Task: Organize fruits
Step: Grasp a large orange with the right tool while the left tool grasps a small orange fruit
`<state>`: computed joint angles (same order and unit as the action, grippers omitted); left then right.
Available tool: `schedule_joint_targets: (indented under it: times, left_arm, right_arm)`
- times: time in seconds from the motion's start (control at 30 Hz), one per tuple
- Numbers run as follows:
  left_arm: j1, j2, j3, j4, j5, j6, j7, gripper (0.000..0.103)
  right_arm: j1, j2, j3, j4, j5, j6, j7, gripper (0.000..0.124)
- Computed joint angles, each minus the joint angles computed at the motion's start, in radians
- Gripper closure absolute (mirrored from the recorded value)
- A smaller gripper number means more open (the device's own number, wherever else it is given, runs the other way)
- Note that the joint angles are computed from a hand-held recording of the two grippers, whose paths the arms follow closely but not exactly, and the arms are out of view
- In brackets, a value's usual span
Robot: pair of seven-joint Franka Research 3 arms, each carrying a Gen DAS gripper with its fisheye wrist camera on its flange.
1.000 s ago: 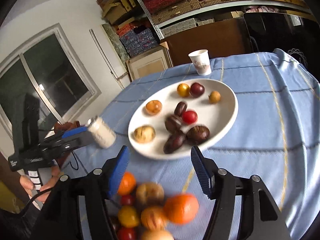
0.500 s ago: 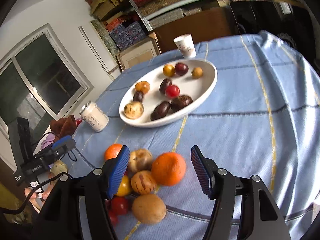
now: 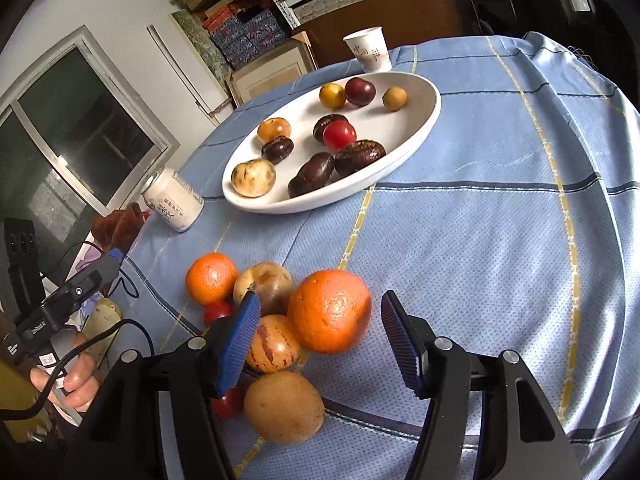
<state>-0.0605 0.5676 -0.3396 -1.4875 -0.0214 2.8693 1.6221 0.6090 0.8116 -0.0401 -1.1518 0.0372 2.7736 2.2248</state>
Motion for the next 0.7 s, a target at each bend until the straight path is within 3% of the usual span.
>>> schedule_joint_targets:
  times: [0.4, 0.47, 0.6, 0.7]
  left_arm:
    - [0.006, -0.003, -0.002, -0.005, -0.004, -0.002, 0.0, 0.006]
    - [0.003, -0.002, 0.002, -0.003, -0.002, -0.006, -0.003, 0.006]
    - [0.004, 0.013, -0.002, 0.019, -0.006, -0.03, 0.002, 0.006]
    - [0.017, 0.057, -0.032, 0.092, -0.026, -0.1, 0.054, 0.006]
  right_arm:
    - [-0.027, 0.021, 0.034, 0.016, 0.047, -0.001, -0.021, 0.079]
    - [-0.033, -0.004, 0.041, -0.027, 0.066, 0.036, -0.019, 0.079]
    - [0.003, -0.069, -0.017, -0.134, 0.057, 0.145, 0.028, 0.079]
    - [0.024, -0.103, -0.048, -0.187, 0.05, 0.198, 0.052, 0.079]
